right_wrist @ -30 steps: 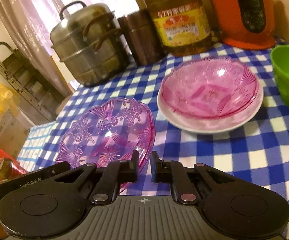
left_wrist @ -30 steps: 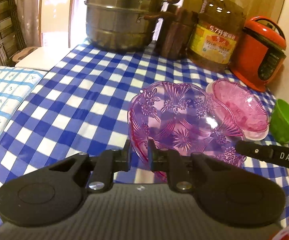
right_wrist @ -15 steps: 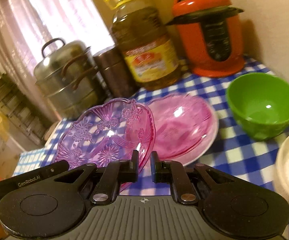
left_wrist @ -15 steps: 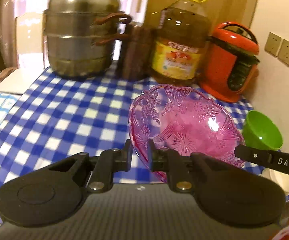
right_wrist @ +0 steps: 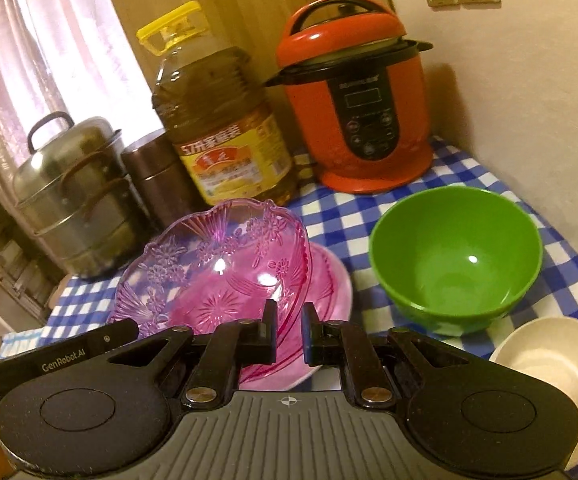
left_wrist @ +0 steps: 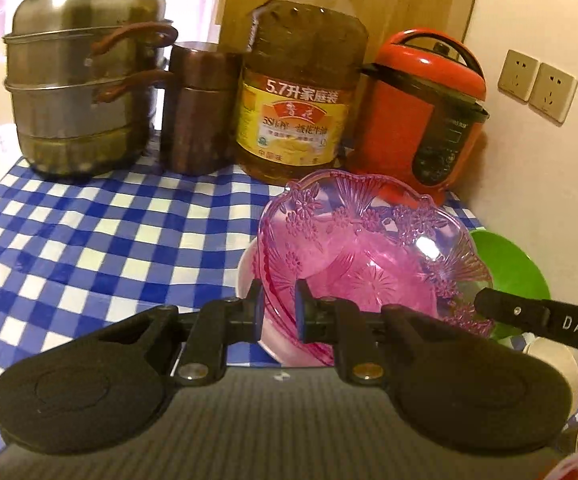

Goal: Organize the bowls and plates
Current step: 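Lift the second pink plate with both grippers and carry it over the stack, then lower the second pink plate onto the stacked plates and open both grippers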

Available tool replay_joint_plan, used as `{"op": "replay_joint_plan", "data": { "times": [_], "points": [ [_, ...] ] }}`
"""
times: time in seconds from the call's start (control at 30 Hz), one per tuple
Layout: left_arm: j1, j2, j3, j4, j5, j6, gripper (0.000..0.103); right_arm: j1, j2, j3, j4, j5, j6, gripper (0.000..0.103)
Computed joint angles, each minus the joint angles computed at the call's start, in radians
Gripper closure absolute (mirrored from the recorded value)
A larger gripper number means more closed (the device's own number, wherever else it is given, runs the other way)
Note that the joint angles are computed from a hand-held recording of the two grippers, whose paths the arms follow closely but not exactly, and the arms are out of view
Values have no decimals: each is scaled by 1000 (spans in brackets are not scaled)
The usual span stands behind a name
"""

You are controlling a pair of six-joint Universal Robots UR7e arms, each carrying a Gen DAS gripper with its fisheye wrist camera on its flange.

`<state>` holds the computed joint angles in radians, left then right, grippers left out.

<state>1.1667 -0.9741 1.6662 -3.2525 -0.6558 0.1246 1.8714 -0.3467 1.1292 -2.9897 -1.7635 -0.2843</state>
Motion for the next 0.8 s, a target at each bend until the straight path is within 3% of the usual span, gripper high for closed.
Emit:
{"op": "replay_joint_plan", "data": {
  "times": [0.47, 0.8],
  "points": [
    [58, 68, -127, 70, -41, 28, 89, -9, 125, -217, 121, -42, 12, 91],
    [66, 80, -139, 99, -45, 52, 88, -11, 137, -239, 149, -71, 14, 91]
  ]
}}
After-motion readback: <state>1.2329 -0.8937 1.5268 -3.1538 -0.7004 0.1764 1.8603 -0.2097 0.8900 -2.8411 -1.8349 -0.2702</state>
